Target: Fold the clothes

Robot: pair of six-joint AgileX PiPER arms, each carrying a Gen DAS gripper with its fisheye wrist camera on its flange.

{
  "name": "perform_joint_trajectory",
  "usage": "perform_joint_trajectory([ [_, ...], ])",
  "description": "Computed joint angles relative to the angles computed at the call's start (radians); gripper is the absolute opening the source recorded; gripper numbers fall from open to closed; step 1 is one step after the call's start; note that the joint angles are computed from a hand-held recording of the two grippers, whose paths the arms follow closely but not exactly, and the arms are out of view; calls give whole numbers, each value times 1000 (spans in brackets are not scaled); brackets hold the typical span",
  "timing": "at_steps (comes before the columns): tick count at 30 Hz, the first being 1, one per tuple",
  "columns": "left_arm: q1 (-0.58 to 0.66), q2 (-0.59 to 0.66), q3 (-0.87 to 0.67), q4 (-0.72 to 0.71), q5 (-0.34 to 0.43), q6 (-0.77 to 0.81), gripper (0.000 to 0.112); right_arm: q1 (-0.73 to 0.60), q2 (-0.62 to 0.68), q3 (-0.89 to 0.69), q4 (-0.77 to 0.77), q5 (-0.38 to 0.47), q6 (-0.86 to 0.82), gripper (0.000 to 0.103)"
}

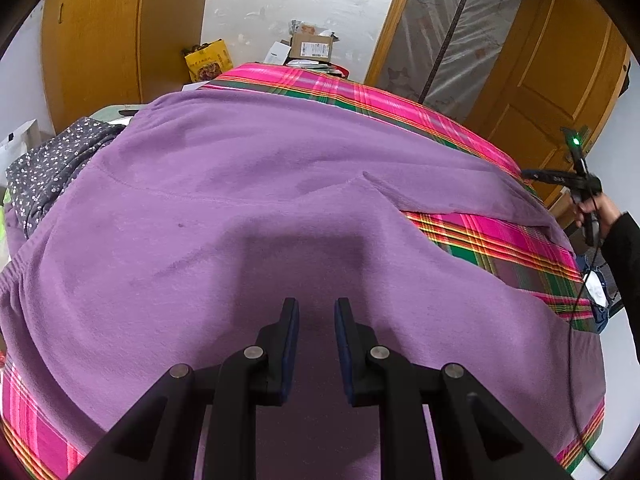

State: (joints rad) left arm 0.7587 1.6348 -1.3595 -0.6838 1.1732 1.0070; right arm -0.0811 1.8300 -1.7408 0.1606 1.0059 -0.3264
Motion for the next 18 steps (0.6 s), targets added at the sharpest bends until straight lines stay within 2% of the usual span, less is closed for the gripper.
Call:
perform_joint_trajectory([
  [7,-22,-15,12,7,-1,-2,19,-269,-157,253,153,-59,-66,35],
  [8,-26,-19,13,9,0,-4,19,-302,-166,277,186,-58,-92,36],
  [9,-31,-23,16,10,-1,-4,19,-330,-173,296,218,-50,-120,43],
  [10,-36,-28,19,11,-2,-4,19,-355,-177,314,248,-37,-151,50],
  [15,-69,-54,39,22,-14,-17,19,-384,-221,407,293,-40,-254,51],
  [16,-77,-60,44,24,-17,-20,19,-373,-231,417,268,-53,-245,48],
  [17,-84,-67,48,25,-19,-22,19,-365,-236,421,239,-66,-234,31],
  [18,-87,-70,49,26,-18,-22,19,-364,-237,421,225,-70,-229,8],
])
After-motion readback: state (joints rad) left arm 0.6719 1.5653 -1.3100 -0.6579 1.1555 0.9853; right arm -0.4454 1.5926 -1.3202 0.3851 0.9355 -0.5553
